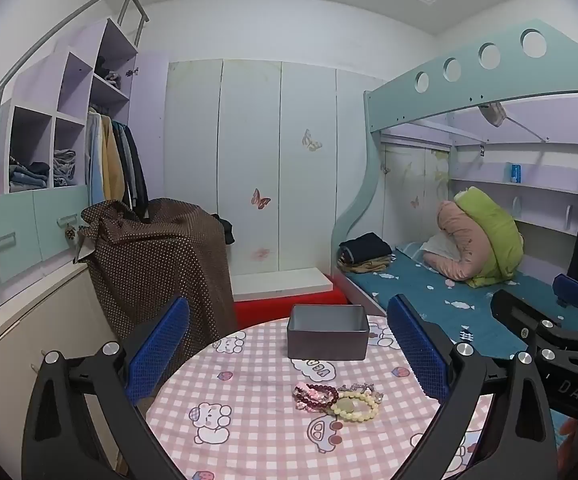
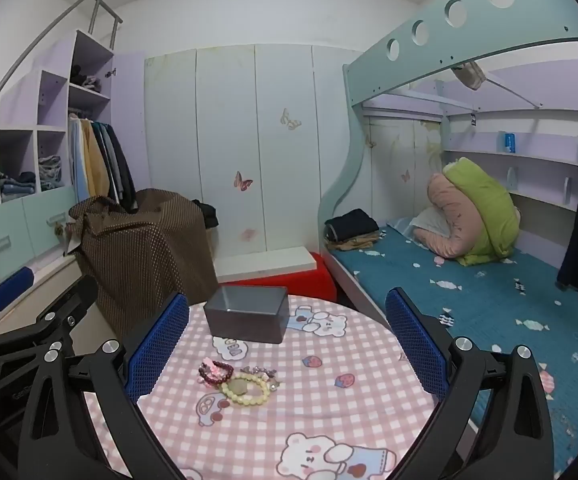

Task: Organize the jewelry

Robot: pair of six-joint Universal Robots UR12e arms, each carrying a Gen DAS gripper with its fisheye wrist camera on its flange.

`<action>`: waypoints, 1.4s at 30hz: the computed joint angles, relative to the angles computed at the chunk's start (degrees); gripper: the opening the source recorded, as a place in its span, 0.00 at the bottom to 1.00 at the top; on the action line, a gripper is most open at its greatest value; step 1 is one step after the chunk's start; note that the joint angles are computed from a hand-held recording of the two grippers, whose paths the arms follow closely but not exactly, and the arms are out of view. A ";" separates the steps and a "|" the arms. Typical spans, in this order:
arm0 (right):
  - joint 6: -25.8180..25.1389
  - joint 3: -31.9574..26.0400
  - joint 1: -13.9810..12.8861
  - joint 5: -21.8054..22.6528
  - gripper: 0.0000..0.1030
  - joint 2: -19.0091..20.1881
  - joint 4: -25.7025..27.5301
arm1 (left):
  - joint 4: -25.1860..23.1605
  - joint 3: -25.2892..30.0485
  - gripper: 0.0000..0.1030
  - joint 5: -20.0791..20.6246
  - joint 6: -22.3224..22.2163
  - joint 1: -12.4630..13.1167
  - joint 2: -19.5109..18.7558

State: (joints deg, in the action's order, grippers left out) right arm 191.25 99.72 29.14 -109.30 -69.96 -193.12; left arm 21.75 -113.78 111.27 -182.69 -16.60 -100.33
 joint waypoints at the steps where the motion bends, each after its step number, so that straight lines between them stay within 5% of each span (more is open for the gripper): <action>1: -0.04 -0.06 0.01 -0.09 0.93 -0.09 0.69 | -0.18 0.01 0.93 -0.03 -0.03 0.01 0.03; 42: 0.04 0.29 -0.24 0.29 0.93 -0.18 0.17 | -0.63 -0.70 0.93 0.20 0.02 0.05 1.28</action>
State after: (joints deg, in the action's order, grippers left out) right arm 191.29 100.02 28.90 -109.02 -70.14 -192.95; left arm 21.12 -114.47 111.46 -182.67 -16.55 -99.05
